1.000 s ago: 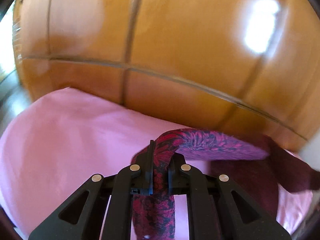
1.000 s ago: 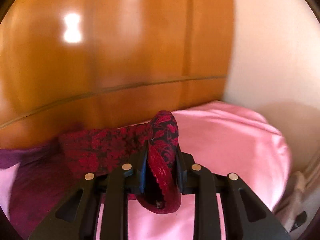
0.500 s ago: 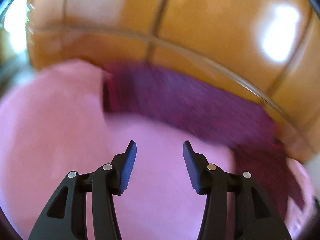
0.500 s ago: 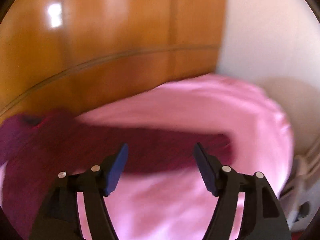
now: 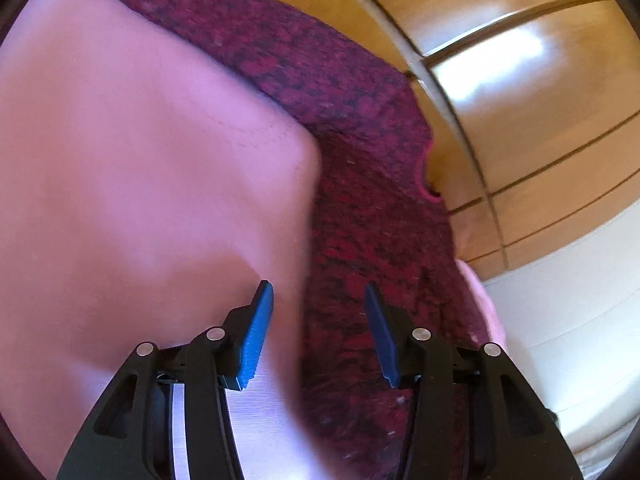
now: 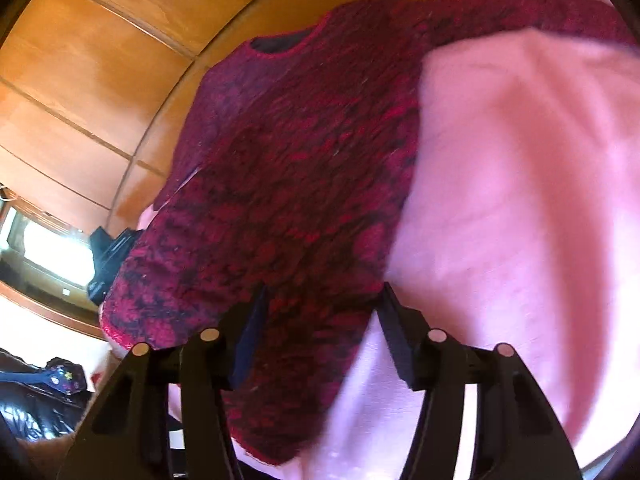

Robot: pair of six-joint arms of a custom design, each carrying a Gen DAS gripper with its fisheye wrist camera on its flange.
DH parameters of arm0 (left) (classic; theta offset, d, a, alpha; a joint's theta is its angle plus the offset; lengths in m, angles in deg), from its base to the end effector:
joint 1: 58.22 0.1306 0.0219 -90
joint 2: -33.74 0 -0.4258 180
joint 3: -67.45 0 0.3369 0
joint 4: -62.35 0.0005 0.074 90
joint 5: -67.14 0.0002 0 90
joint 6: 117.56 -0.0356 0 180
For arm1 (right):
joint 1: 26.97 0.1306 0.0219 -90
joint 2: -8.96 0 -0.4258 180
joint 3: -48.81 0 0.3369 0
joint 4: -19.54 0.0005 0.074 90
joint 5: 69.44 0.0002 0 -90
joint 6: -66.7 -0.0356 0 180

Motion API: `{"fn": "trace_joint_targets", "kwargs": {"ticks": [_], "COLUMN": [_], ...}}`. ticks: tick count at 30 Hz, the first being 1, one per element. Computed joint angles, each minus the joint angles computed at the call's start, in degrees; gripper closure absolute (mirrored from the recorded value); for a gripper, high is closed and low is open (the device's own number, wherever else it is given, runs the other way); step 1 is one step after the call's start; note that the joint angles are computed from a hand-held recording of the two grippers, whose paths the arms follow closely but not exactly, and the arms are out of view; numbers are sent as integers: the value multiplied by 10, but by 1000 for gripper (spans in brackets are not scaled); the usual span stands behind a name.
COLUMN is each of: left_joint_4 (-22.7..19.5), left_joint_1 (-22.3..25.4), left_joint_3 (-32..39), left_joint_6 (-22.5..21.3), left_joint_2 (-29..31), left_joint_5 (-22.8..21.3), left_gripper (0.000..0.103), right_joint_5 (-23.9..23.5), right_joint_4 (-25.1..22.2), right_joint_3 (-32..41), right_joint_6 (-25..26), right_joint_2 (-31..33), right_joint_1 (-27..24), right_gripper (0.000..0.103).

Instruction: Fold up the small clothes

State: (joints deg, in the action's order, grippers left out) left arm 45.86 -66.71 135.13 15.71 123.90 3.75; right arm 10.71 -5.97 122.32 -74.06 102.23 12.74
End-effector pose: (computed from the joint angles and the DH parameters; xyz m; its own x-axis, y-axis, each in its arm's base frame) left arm 0.4096 -0.0778 0.3609 -0.7795 -0.5033 -0.3730 -0.0795 0.6701 -0.7380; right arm 0.3348 0.2853 0.3642 -0.9050 0.2403 -0.3511 -0.0335 0.7823 0.6219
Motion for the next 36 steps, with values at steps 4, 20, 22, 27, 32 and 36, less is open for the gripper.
{"fn": "trace_joint_targets", "kwargs": {"ticks": [4,20,22,27,32,36], "left_joint_4": [-34,-319,-329,-271,-233,-207], "left_joint_1": [-20,-29,-45,-37,-68,-131], "left_joint_3": [21,123,89,-14,-77,-90], "left_joint_6": [-6,-115,-124,-65,-14,-12], "left_joint_2": [0,-138,-152,-178,-210,-202], "left_joint_5": [-14,-47,-84,-77,-57,-103], "left_gripper": [92,95,95,82,71,85], "right_joint_5": [8,129,105,92,54,49], "right_joint_4": [-36,-224,-212,-187,-156,-148], "right_joint_3": [35,90,41,-33,-68,-67], "right_joint_6": [42,226,200,145,107,103], "right_joint_2": [18,-100,-117,-112,-125,-118], "right_joint_1": [-1,35,31,33,26,50], "right_gripper": [80,89,89,76,54,59]}}
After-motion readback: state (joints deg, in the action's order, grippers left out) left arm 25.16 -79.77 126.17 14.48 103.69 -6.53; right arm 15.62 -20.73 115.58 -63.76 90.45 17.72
